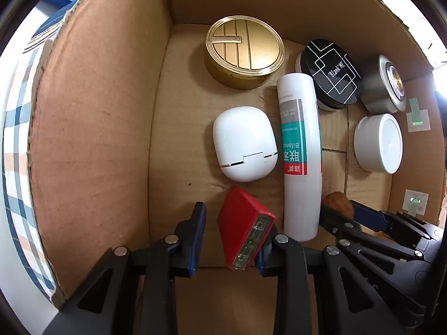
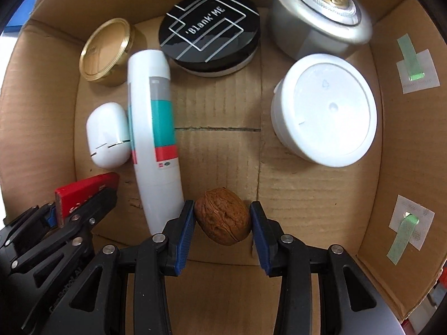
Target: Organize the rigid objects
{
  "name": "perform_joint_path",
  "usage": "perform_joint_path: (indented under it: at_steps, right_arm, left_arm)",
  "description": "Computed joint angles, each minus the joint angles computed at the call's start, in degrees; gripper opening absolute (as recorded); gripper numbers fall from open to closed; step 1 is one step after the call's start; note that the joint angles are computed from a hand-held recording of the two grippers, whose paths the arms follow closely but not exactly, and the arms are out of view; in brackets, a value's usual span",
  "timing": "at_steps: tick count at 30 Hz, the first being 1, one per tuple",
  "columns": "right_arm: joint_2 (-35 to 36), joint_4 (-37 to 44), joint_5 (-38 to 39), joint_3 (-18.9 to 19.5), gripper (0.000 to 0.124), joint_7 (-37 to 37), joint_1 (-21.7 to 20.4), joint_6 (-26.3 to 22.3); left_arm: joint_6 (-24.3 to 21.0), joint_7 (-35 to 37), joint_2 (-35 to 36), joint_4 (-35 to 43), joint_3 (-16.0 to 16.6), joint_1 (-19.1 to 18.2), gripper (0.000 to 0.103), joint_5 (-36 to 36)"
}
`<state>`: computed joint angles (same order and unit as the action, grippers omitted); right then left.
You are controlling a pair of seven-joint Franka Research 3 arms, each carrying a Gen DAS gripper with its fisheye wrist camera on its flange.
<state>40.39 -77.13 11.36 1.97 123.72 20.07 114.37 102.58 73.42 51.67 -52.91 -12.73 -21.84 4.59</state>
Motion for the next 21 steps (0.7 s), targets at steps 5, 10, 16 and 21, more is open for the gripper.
perform_joint_path:
  at_steps: [5,10,16,21]
  right_arm:
    - [-0.8,-1.0,0.1,-0.3,0.066,0.5,-0.2,0.0]
    - [-4.4,-4.5,-0.7,-0.5,0.074,0.6,-0.2,1.4]
    - [-9.9,-8.7,-4.4,-1.6,0.083,0.8,0.1,1.9]
    - [-14.7,-12.3,-6.9,-1.9,0.091,1.4,0.1,2.5]
  left_arm:
    - [-1.1,-0.7,-0.1,2.0,0.7,-1.0,0.036,1.3]
    - [0.5,-0.5,-3.6,-1.1,1.1,-1.9,0.046,3.5]
    - [3.6,-2.3,-8.0,-5.6,0.7,-1.9,0.069,4.2]
    - [7.3,-4.7,-12.7,-10.9,0.6,-1.8,0.088,5.3]
